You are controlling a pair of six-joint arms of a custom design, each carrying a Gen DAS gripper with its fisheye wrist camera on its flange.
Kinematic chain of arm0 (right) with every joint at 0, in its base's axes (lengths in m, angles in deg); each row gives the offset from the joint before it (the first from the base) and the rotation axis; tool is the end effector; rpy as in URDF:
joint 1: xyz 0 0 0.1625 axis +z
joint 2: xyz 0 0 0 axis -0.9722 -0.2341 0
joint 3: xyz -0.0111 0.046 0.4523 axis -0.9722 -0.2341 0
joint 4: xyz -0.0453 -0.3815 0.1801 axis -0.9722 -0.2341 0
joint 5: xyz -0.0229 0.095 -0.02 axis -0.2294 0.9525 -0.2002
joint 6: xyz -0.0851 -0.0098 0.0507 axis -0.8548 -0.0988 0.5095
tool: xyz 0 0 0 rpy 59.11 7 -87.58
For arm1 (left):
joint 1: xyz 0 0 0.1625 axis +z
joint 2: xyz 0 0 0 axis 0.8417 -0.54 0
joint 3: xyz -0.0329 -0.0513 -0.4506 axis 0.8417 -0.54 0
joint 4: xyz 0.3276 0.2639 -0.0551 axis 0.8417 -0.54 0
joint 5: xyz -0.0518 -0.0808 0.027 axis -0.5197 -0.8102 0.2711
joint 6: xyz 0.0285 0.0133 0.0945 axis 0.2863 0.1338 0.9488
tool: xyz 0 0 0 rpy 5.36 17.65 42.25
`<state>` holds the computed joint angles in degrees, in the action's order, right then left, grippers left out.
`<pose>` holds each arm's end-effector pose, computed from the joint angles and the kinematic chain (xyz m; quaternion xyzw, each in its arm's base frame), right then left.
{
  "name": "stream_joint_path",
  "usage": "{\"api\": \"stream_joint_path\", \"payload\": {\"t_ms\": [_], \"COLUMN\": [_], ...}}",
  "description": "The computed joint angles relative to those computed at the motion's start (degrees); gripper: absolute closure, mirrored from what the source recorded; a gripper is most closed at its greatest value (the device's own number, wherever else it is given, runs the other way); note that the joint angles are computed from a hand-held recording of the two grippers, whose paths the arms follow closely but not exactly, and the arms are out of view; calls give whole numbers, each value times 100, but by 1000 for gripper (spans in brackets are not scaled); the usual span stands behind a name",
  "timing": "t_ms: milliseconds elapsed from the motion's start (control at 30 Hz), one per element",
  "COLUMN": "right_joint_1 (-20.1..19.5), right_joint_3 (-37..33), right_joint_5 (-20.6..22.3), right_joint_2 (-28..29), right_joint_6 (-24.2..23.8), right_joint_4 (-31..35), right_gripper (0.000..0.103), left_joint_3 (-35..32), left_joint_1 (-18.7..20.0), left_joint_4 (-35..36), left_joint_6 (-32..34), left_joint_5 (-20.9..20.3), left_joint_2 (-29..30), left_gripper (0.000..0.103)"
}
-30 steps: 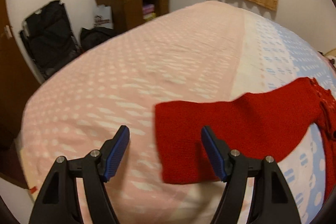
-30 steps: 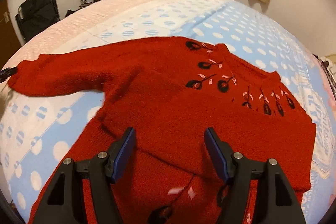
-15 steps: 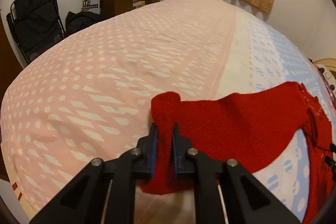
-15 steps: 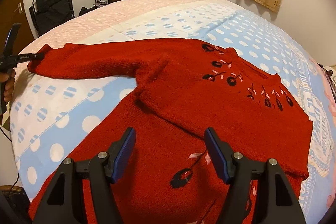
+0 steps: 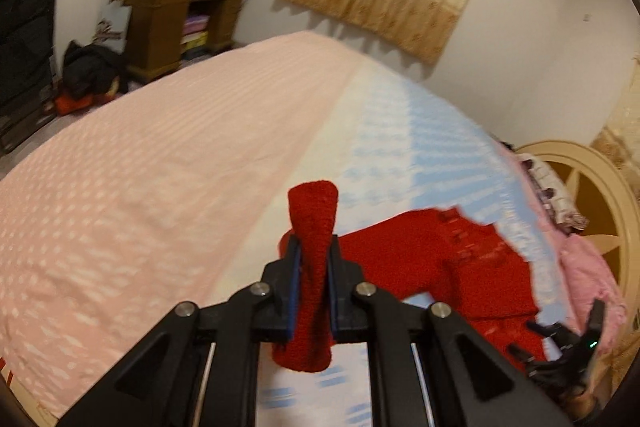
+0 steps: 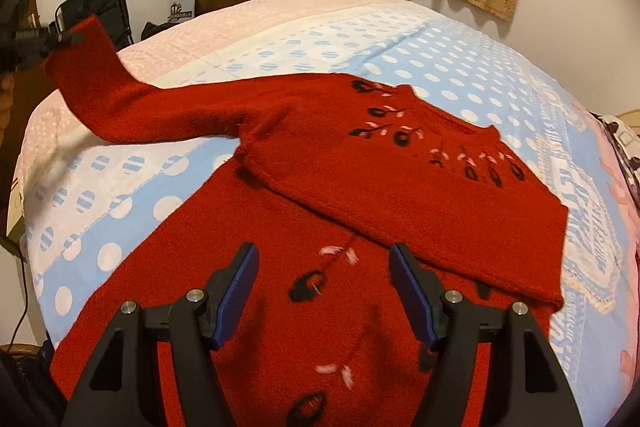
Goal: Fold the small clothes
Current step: 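Lay the held sleeve across the folded top with the left gripper, release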
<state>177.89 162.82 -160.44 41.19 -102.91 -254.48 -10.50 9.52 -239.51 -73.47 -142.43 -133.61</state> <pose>0.2110 -0.6873 0.1632 0.2441 -0.8616 0.2444 0.3720 -0.1386 -0.7812 0.3233 0.1197 0.9097 -0.3629 0.1627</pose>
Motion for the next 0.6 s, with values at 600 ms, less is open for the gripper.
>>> {"api": "stream_joint_path", "payload": {"t_ms": [600], "right_joint_1": [-202], "right_joint_3": [1247], "right_joint_5": [208], "right_joint_2": [-1013], "right_joint_6": [-13], "right_joint_4": [-972], "right_gripper": [35], "left_joint_3": [-1681], "left_joint_1": [-907], "left_joint_4": [223], "left_joint_6": [352], "left_joint_5": [-954], "left_joint_2": [1154], "left_gripper": [91]}}
